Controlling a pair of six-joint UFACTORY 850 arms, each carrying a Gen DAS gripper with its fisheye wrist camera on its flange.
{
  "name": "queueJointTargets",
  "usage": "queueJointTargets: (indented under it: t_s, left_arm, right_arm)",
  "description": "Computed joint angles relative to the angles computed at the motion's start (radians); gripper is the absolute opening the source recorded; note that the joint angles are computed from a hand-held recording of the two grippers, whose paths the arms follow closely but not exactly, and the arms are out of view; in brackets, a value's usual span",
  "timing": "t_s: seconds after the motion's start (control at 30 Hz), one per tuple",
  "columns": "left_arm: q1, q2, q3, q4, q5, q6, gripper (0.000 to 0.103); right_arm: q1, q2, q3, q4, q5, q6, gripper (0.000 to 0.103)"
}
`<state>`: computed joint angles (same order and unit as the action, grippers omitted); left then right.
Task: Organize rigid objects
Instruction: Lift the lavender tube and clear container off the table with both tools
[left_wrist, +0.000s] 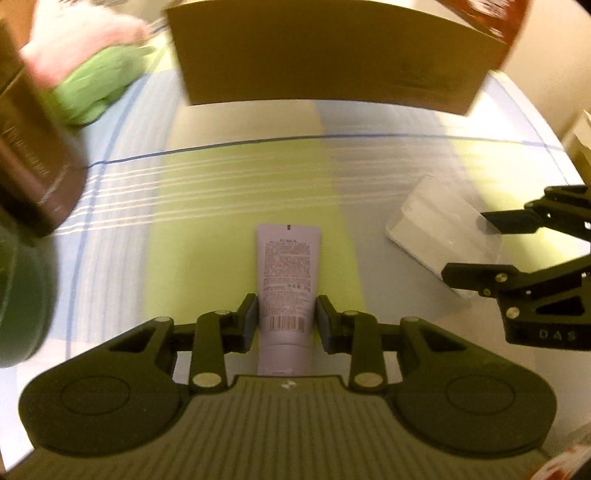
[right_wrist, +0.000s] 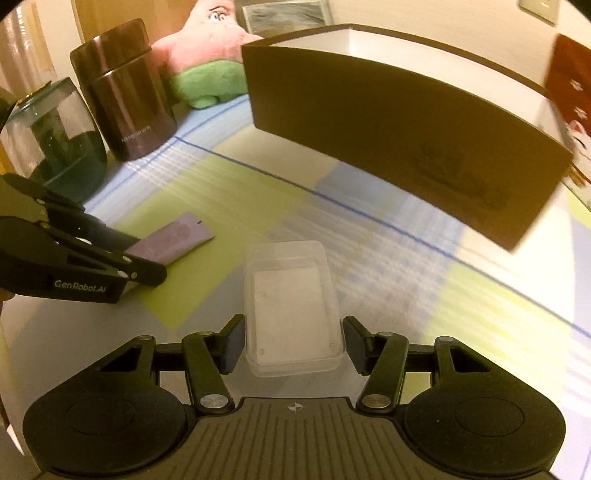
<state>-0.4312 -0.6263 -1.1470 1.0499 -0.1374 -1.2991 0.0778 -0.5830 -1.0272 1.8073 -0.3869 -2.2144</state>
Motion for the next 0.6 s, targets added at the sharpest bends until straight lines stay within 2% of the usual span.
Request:
queueJointTargets:
  t_s: [0.2,0.37,0.43,0.53,0.6]
  left_arm:
    - [-0.030,0.005,0.014,-0.016,0.035,0.068,0.030]
    - [-0.043,0.022,0.038,-0.059,0.026,0.109,0.031]
    - [-0.048,0.034,0.056,-0.017,0.023,0.059,0.034]
    - [-0.058,0.052,0.086,0.137,0.013,-0.111,0.035]
    - [-0.059,0.056,0.092,0.172,0.010,-0.153,0.035]
  right_arm:
    - [-0.034,0.052,0.071,0.008,0.009,0.007,0.057]
    - [-0.047,0.078,0.108,0.009,0.004,0.013,0.057]
    - [-0.047,0.084,0.116,0.002,0.007,0.032,0.057]
    - [-0.047,0.082,0.116,-0.033,0.003,0.081,0.057]
    - [-0.047,0.079,0.115,-0.055,0.006,0.115,0.057]
